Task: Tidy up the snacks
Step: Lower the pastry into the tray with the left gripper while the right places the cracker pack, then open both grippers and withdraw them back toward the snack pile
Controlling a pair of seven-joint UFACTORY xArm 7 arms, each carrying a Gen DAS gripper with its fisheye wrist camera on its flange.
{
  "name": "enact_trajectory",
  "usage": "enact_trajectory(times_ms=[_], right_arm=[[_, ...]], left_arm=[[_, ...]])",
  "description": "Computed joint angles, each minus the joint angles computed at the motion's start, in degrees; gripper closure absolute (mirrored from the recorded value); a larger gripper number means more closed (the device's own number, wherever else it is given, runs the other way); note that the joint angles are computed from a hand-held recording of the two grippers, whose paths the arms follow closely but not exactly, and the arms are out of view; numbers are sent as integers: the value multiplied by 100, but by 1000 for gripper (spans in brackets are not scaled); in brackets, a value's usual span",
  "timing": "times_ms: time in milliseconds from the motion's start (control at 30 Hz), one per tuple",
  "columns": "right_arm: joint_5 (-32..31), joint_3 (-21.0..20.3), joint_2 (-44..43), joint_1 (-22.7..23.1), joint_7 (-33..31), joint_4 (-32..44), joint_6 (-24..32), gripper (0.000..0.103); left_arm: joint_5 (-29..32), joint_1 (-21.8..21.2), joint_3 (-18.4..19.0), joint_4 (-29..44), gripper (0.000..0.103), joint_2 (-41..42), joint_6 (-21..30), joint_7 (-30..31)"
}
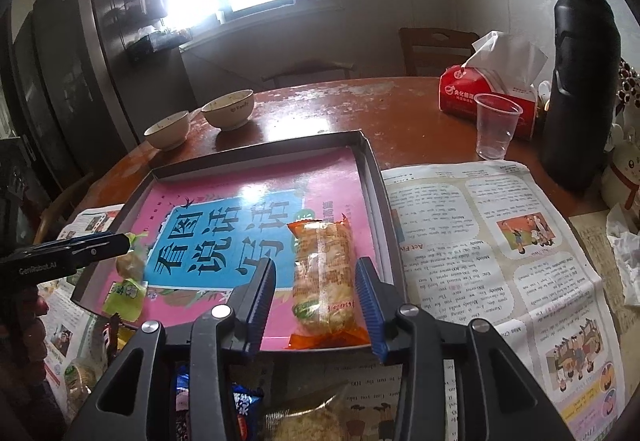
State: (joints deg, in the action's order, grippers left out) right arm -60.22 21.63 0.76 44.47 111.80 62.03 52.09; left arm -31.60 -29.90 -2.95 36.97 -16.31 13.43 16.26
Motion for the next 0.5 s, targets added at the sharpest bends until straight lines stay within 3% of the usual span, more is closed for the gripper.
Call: enact_trajectory(times_ms=[500], right_arm=[[-165, 224, -193, 91, 243, -50, 161, 57]], left_arm=[[189, -113, 100, -461, 31, -821, 216, -79]])
